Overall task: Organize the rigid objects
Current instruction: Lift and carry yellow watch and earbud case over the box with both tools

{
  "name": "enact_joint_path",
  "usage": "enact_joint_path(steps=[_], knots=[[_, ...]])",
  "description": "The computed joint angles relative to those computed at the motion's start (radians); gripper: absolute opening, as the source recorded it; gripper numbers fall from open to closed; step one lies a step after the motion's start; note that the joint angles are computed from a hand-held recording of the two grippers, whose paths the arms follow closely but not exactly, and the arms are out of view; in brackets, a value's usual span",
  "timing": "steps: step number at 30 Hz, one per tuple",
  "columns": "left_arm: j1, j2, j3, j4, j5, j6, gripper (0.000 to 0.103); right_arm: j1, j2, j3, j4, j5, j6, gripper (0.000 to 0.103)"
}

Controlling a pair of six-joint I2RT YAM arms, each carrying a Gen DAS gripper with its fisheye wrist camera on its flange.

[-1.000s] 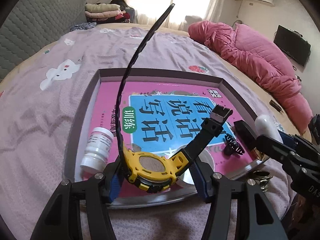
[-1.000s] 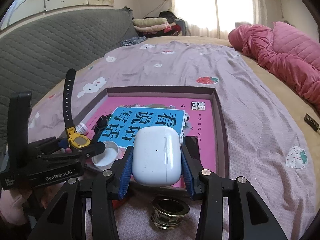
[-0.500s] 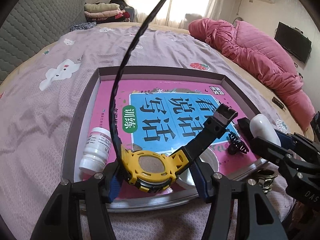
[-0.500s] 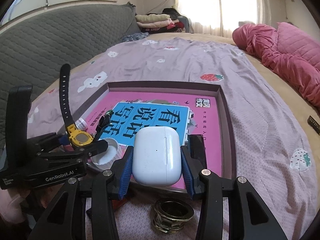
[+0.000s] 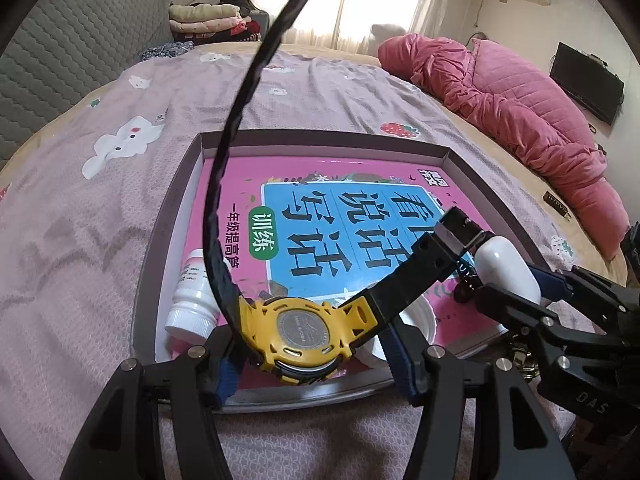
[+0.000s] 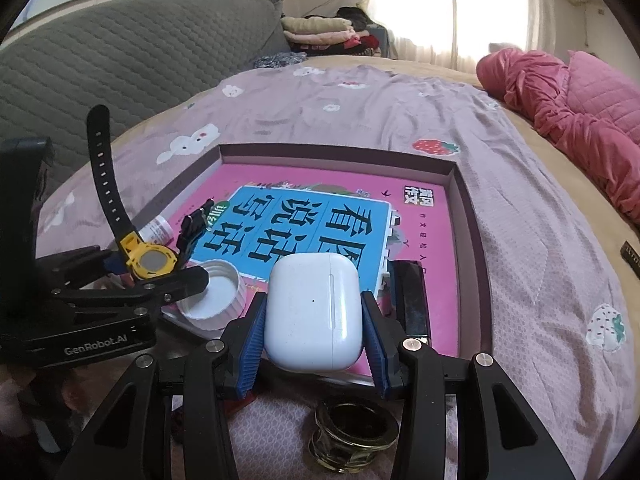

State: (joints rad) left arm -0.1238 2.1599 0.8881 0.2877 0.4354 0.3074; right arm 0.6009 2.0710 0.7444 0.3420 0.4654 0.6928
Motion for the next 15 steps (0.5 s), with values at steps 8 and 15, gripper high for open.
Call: enact_joint_path(steps=[8,15], knots=[[-0.012,0.013,0.001,0.024,-0.020,-0.001,0.061,-0.021,0.033,0.030,-0.014,-0.011,-0.011,0.046],[-0.011,0.017,0.005,0.018,-0.012,0.005,0.062,-0.028,0.050,0.038,-0.014,-0.020,-0.008,0.046]])
